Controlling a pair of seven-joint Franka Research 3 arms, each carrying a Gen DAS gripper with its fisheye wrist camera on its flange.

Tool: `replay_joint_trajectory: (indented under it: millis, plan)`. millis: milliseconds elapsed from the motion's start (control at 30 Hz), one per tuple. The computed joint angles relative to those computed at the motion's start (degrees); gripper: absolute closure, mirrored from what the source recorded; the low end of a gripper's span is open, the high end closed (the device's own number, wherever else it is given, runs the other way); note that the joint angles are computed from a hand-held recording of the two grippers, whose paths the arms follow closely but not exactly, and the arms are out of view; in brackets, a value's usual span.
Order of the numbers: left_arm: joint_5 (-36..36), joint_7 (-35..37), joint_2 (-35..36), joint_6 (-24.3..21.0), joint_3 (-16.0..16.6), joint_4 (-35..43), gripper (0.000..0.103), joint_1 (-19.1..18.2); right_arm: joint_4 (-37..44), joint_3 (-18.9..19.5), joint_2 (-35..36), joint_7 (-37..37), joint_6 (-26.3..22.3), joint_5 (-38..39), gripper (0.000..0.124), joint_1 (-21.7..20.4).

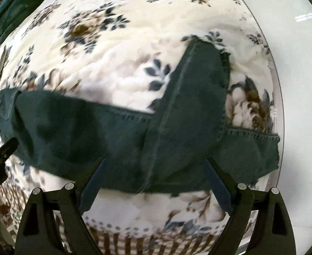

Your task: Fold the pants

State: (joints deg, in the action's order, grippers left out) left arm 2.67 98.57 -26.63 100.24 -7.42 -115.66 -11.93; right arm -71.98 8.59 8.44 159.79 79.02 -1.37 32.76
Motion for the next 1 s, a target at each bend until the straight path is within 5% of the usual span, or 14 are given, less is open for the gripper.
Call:
replay_joint_trajectory:
  millis: [167,433,600,733,833,900,1000]
  plan:
    - [0.3,-2.1,0.9,2.8,-1.2,-2.0,0.014,-0.4,-7.5,-1.2,-3.1,-0.8,0.7,-3.2,0.031,-2.2]
    - [1.6,-9.4,5.7,6.3,-2.9,-6.3,0.014,-0.6,-25.4,-3.7,-8.3,2.4,13.7,3.0,0.031,-10.8]
    - [2.7,-12.3,8.8,6.8,-3.2,-8.1,0.013,-0.8,-26.0,-3.4,-6.2,1.6,18.0,3.4,0.035,-12.3]
    - [2.4,-13.4,11.0,6.0,-2.8,-7.1,0.0,-0.4,-21.4,-3.0,-2.3,-2.0,17.4,1.6,0.035,-11.9]
    - [1.3,-13.7,13.5,3.8,-2.5,-4.9,0.0,0.1,-18.5,-3.5,1.2,-4.4,14.0,0.6,0.058,-11.2]
    - [1.2,-14.1,15.0,2.8,-2.6,-3.9,0.0,0.3,-19.0,-3.9,0.4,-3.4,14.2,-1.3,0.087,-10.4]
    - [1.5,-14.2,15.7,2.1,-2.8,-3.3,0.0,0.5,-22.3,-3.9,-3.8,0.4,14.9,-4.4,0.111,-9.7]
